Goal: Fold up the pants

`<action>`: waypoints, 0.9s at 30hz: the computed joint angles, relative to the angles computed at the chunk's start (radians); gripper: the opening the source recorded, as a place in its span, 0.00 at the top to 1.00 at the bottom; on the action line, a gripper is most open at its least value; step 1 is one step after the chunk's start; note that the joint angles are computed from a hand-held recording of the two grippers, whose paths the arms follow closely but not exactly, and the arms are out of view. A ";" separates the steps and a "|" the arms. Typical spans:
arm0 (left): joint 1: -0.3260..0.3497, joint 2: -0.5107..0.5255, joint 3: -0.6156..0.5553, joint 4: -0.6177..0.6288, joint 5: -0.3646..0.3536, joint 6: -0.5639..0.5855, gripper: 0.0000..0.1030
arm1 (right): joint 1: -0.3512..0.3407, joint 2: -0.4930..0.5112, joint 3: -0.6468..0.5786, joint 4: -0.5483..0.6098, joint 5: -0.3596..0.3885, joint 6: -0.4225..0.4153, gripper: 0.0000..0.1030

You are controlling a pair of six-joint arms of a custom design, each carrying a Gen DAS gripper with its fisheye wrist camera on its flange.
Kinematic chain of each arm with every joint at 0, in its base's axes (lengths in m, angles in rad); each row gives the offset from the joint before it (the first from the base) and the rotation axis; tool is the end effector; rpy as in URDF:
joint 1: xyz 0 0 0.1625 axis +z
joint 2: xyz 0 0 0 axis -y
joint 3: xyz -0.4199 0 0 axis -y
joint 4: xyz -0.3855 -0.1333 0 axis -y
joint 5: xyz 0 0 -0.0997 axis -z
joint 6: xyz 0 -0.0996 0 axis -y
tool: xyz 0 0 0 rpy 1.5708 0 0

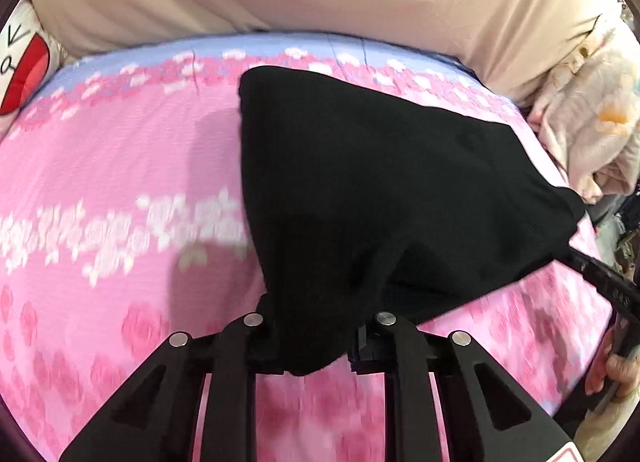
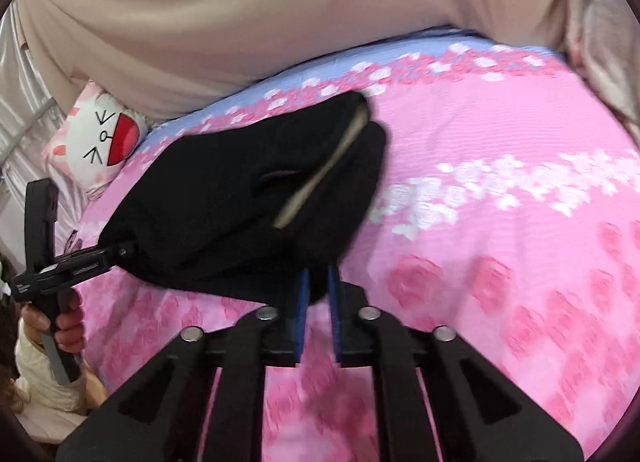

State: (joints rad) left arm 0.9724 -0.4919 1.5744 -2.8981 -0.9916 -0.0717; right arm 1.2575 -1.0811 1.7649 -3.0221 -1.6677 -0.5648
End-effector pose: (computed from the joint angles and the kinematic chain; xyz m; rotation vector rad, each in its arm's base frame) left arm -0.2211 -0.6576 -0.0363 0.5889 2.5527 -0.5607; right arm -0.0787 -0.6440 0.2874 0.2745 -2.5754 0.8930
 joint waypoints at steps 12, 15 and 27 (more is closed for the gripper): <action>-0.027 0.016 0.060 -0.035 0.144 -0.039 0.16 | -0.040 -0.024 0.021 0.055 0.057 -0.038 0.09; -0.027 0.045 0.046 -0.043 0.150 -0.017 0.16 | -0.028 0.023 -0.015 0.037 0.027 -0.098 0.24; -0.037 -0.033 0.104 -0.029 0.071 0.068 0.58 | -0.069 -0.058 0.025 0.217 0.153 0.026 0.69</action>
